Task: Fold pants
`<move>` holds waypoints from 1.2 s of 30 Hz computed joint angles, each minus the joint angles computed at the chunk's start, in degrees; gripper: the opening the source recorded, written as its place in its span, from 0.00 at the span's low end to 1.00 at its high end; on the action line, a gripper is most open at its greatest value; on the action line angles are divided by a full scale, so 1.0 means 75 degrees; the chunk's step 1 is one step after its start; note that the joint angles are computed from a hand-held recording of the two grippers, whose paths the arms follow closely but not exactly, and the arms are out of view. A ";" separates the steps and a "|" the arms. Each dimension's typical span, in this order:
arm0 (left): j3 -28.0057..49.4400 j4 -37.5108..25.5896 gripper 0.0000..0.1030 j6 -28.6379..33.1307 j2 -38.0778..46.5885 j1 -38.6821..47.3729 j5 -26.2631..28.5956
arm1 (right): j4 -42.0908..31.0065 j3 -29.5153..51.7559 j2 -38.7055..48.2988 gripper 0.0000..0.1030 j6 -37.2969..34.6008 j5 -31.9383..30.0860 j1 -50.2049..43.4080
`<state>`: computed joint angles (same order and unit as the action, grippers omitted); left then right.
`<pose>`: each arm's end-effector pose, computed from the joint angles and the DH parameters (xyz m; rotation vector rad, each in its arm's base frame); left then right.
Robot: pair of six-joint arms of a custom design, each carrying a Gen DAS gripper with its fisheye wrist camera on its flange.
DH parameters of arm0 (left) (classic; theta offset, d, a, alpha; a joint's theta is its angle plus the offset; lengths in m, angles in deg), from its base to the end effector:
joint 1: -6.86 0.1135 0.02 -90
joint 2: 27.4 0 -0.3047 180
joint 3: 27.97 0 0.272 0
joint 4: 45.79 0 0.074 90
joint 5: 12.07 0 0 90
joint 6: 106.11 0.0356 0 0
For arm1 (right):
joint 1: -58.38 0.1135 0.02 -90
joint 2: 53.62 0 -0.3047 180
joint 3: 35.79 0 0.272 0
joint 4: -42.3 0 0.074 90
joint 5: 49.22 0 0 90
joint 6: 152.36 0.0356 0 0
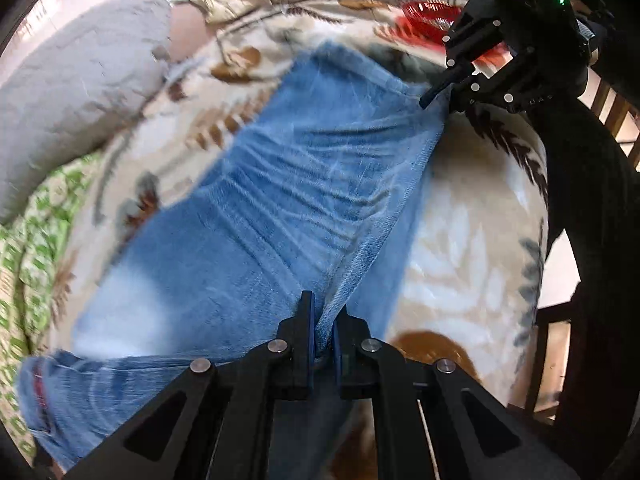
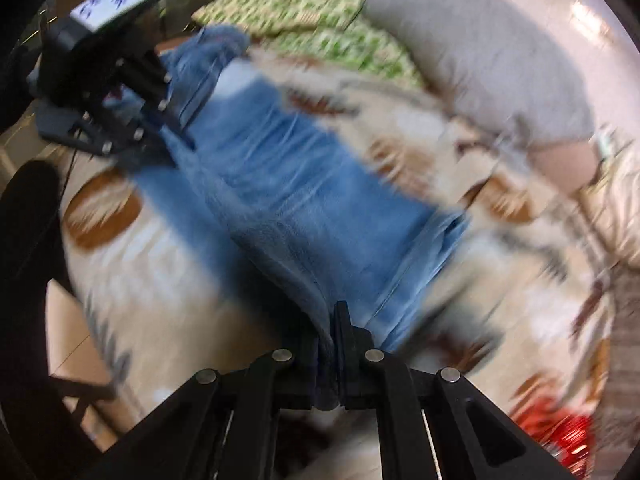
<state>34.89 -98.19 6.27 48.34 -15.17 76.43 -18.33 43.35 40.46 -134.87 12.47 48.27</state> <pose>0.2376 -0.0951 0.2486 1.0170 2.5120 0.0373 0.3286 -0.0414 0.2453 -1.4271 2.1951 0.2771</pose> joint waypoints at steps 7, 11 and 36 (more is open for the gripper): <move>-0.0198 0.0165 0.06 -0.0221 -0.0005 0.0068 0.0109 | 0.0181 -0.0306 -0.0068 0.06 0.0165 0.0023 0.0005; -0.0225 0.0136 0.16 -0.0313 -0.0136 -0.0149 -0.0263 | 0.0320 -0.0421 -0.0215 0.09 0.0322 0.0045 0.0040; 0.1551 -0.2363 0.96 0.1768 -0.2099 0.9007 0.3152 | -0.1149 0.1207 -0.0525 0.82 0.2917 -0.2472 0.1738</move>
